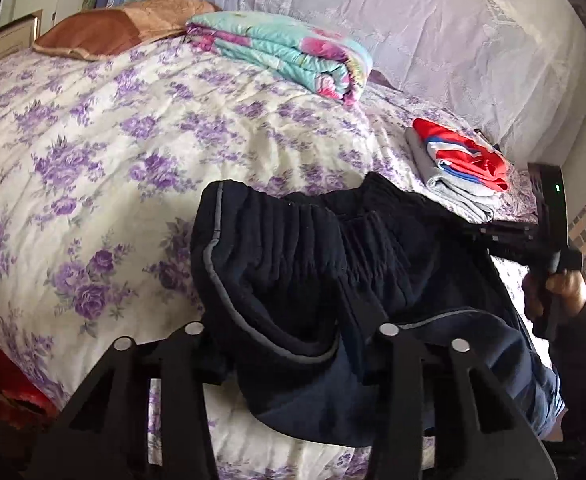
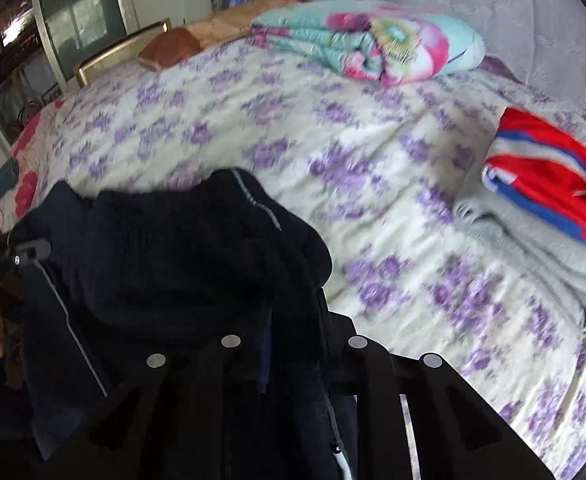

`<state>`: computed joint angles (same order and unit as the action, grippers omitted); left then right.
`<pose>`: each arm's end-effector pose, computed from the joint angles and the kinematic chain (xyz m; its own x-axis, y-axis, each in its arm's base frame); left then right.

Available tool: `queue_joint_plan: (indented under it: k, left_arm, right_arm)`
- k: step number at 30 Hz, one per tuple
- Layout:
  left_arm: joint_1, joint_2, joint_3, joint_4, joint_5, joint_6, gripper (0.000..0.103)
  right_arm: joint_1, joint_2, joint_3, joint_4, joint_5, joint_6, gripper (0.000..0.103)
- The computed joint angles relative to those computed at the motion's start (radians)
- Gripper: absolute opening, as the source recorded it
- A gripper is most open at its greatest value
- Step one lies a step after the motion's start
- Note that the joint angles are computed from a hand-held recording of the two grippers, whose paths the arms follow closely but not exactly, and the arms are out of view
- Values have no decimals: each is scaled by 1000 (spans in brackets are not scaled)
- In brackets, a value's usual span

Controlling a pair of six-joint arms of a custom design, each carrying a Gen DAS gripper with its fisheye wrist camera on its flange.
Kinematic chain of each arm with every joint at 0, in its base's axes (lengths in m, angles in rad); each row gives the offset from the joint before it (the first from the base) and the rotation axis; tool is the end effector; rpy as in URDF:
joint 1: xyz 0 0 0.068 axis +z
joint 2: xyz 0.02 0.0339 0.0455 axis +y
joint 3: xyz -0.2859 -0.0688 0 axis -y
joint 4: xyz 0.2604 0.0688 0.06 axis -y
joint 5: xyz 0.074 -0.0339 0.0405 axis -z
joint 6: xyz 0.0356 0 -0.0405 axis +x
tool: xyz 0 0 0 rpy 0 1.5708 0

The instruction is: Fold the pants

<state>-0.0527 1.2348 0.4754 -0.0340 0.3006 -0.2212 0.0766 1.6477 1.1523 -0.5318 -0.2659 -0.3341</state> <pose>0.2308 -0.0227 0.1707 -0.7510 -0.1702 -0.6380 0.0953 0.9282 -0.3598 0.3539 0.0365 0.2348 -0.7375 -0.3739 -0.5624 -0.4776 0.8775 0.0429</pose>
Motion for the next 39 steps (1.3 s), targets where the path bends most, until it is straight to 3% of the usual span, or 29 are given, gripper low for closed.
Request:
queue_joint_plan:
  k: [1,7,9,10,11,12,13,14,15,17,18,21,24,25,27,29,31,33,34,35,36,38,39]
  left_arm:
    - [-1,-17,-3,7,3,2,21]
    - [54,-81,20,74,-33,-49,17]
    - [78,-155,13,79,-72,-65,17]
    - [78,-178,17,67,-123,-66,21]
    - [85,-180,20,62,-176,-73,24]
    - [102,-148,28,60,-225,-80,51]
    - [130,-102,35,63,-267,-85,76]
    - [165,-32,44,83,-297,-83,82]
    - [202,39,61,83,-307,-66,82]
    - [307,121,78,61,-219,-61,81]
    - [354,126,71,58,-156,-63,81]
    - [373,73,57,34,-134,-32,81]
    - [308,14,55,29,-127,6,83]
    - [263,7,54,41,-144,18,87]
    - [174,26,79,50,-183,27,91]
    - [99,81,130,38,-190,32,91]
    - [32,152,185,21,-222,25,91]
    - [-21,258,264,-1,-238,21,91]
    - [-42,300,298,-18,-241,11,91]
    - [-55,345,335,-38,-251,-1,91]
    - [-64,383,372,-68,-253,-8,91]
    - [-60,409,403,-111,-251,-31,90]
    - [-49,402,403,-126,-231,-35,90]
  right_arm:
    - [-6,-7,34,-1,-7,12,19]
    - [92,177,470,-47,35,17,19]
    - [132,263,644,-77,-6,26,19]
    - [155,329,747,-113,-23,24,25]
    - [179,404,849,-159,6,28,39]
    - [206,483,935,-190,103,47,83]
    - [227,536,971,-194,202,61,95]
    - [234,559,957,-177,259,71,92]
    - [232,550,899,-138,291,80,85]
    - [196,443,687,-21,267,105,84]
    - [166,369,571,31,243,111,85]
    - [40,131,263,91,168,122,86]
    - [-131,-115,19,46,53,24,89]
    - [-197,-194,-51,6,-7,-45,97]
    - [-305,-342,-189,-67,-71,-204,99]
    - [-366,-459,-333,-53,-27,-308,99]
    - [-388,-505,-437,0,25,-309,99]
    - [-414,-480,-480,14,-4,-291,99]
    - [-418,-465,-496,19,-20,-296,85]
    - [-415,-443,-499,6,-41,-317,61]
    - [-403,-428,-493,-25,-55,-331,17]
    - [-392,-515,-512,-62,-102,-355,11]
    - [-416,-561,-504,-120,-172,-388,1]
